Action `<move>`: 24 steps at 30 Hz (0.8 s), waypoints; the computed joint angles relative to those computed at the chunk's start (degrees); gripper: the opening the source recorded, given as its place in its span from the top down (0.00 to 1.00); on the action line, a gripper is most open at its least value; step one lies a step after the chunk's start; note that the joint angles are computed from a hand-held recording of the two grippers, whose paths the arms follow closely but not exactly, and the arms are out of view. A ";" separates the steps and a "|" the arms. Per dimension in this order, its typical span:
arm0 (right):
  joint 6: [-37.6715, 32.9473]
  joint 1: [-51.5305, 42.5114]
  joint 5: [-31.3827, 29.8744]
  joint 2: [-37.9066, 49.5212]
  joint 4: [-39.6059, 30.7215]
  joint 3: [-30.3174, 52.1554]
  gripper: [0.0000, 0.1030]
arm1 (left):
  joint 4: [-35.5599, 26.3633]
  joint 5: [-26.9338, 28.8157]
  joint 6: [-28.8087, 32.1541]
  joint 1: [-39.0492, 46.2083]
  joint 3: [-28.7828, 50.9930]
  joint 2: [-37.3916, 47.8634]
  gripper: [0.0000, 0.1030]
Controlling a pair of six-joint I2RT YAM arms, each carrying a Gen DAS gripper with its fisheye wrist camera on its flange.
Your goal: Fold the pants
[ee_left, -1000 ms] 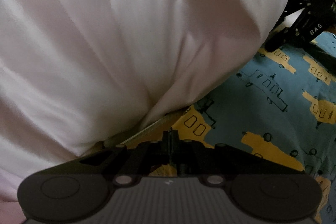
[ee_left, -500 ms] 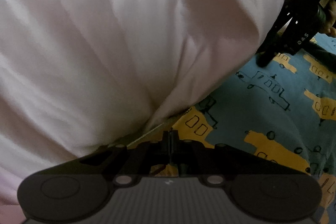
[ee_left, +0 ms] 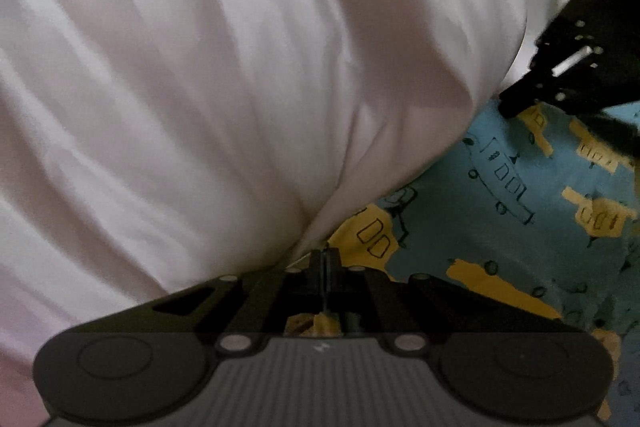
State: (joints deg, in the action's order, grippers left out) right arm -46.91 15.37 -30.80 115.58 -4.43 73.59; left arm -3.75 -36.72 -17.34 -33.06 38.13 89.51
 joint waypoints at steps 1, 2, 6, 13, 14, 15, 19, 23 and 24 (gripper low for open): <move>-0.62 -0.62 -0.91 -2.02 1.45 -2.72 0.98 | -0.32 -0.25 -0.41 -0.39 -0.55 -1.16 0.99; -1.22 -2.08 -2.20 -1.20 2.82 -2.56 0.98 | -0.54 -0.70 -0.91 -1.05 -1.16 -2.47 0.99; -2.52 -4.65 -5.78 -5.57 12.18 -13.12 0.98 | -1.37 -3.23 -3.52 -4.80 -3.35 -7.36 0.99; -4.52 -9.76 -11.46 -14.31 25.14 -31.41 0.98 | -9.51 -9.47 -8.91 -13.78 -3.78 -13.90 0.99; -5.10 -10.84 -12.44 -16.09 25.74 -33.87 0.98 | -11.49 -10.95 -10.57 -15.94 -3.43 -14.34 0.99; -5.33 -11.34 -12.85 -17.42 26.28 -35.80 0.98 | -14.27 -12.26 -12.41 -17.97 -2.99 -15.14 0.99; -7.81 -15.05 -15.56 -23.85 25.65 -43.68 0.98 | -24.33 -15.03 -21.44 -25.36 0.32 -14.04 0.99; -10.94 -16.49 -15.53 -29.52 27.08 -52.66 0.98 | -32.91 -15.98 -30.85 -33.23 3.13 -10.30 0.99; -11.98 -17.50 -16.09 -30.42 26.50 -54.22 0.98 | -35.06 -16.24 -33.01 -35.14 3.79 -9.42 0.99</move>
